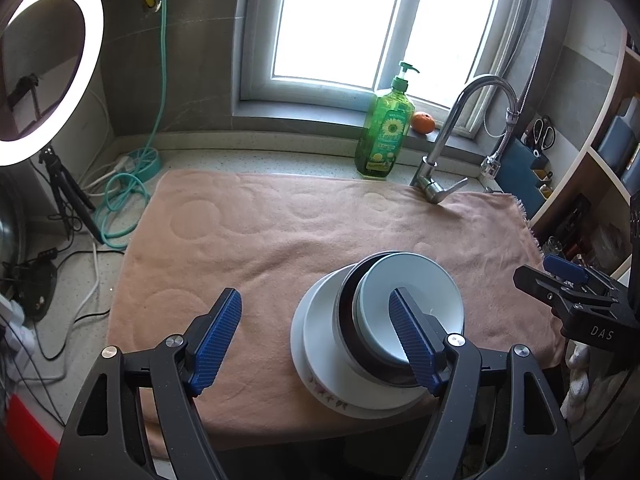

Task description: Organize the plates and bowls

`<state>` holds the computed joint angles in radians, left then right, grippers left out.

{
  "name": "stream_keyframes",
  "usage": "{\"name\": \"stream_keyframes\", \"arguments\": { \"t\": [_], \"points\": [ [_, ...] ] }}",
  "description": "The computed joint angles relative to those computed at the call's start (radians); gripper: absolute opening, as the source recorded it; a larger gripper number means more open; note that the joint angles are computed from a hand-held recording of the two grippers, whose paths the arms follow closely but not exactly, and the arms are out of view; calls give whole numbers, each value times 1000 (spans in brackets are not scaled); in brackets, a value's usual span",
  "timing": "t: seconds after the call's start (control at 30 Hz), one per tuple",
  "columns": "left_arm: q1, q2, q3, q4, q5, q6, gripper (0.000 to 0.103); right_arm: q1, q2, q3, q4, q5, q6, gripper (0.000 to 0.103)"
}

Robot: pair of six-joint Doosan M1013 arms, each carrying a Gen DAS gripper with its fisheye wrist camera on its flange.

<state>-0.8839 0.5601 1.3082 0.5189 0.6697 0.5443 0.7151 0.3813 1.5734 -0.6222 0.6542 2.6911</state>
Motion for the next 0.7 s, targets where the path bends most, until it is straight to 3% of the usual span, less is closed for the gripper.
{"name": "stream_keyframes", "arguments": {
  "t": [0.7],
  "points": [
    [-5, 0, -6, 52, 30, -14, 76, 3, 4, -7, -1, 1, 8, 95]
  ]
}}
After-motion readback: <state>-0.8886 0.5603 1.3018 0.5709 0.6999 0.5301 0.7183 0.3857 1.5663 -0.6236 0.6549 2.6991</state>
